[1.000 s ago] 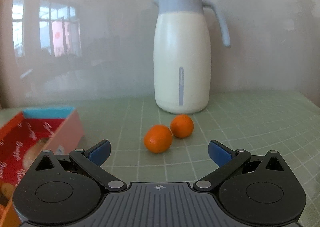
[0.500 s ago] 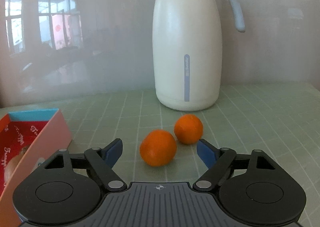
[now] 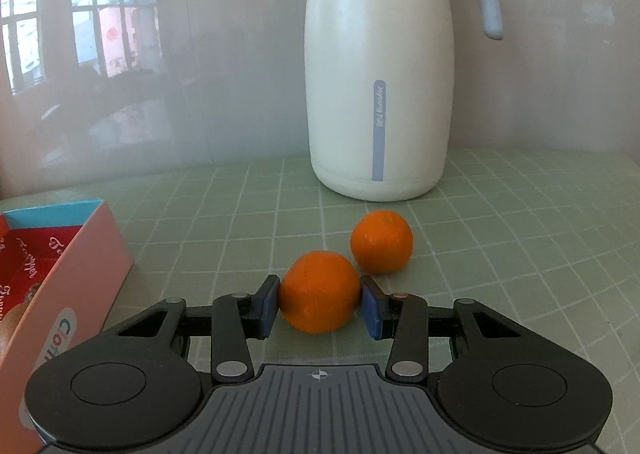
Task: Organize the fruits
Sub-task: 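Reach the left gripper to an orange tangerine and close on it, then carry the tangerine into the red box and open the left gripper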
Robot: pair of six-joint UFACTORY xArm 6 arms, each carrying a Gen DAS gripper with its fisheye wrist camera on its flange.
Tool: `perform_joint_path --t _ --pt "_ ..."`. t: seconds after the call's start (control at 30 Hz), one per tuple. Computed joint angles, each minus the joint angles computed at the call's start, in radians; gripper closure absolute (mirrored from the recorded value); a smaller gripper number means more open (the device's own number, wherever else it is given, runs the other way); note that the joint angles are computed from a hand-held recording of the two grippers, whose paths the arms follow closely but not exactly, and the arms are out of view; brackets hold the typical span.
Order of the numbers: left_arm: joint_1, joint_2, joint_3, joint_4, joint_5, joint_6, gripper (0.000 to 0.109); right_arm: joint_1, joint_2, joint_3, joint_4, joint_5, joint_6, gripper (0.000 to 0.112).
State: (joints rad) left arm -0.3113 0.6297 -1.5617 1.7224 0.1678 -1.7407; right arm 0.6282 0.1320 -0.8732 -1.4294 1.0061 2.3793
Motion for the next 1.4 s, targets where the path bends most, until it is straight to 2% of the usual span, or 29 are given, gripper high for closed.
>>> perform_joint_path --t 0.6,1.0,1.4 --pt "0.001 -0.302 0.273 0.523 0.004 -0.504 0.066 0.031 0.039 -0.068 -0.007 -0.058 -0.020 0.014" --pt "0.028 -0.423 0.383 0.721 0.008 -0.711 0.066 0.048 0.100 -0.157 0.009 -0.079 -0.088 0.014" --pt "0.077 -0.491 0.437 0.830 0.012 -0.816 0.066 0.059 0.185 -0.277 0.017 -0.094 -0.153 0.014"
